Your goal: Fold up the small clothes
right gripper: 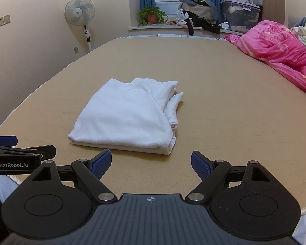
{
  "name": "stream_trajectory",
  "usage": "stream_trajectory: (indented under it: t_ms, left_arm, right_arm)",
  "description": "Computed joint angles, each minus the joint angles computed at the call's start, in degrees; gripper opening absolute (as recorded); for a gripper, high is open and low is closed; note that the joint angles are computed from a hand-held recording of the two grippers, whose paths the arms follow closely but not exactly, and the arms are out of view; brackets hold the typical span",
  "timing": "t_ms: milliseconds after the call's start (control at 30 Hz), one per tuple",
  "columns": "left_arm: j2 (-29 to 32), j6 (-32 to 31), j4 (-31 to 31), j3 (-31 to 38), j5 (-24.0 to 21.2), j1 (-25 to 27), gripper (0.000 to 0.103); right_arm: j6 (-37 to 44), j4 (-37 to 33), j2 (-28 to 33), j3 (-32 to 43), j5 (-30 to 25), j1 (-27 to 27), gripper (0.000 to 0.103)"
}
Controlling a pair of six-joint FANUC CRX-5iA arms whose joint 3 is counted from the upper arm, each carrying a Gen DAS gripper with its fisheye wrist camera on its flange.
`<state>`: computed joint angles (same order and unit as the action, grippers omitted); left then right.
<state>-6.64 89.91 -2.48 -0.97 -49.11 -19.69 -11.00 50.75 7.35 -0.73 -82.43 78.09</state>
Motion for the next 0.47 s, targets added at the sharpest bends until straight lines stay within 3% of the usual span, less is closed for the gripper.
stream_trajectory:
  t_ms: [467]
  left_arm:
    - [0.1, -0.6, 0.5, -0.1, 0.3, 0.4, 0.102]
  right_arm:
    - [0.0, -0.1, -0.5, -0.5, 0.2, 0.1, 0.086]
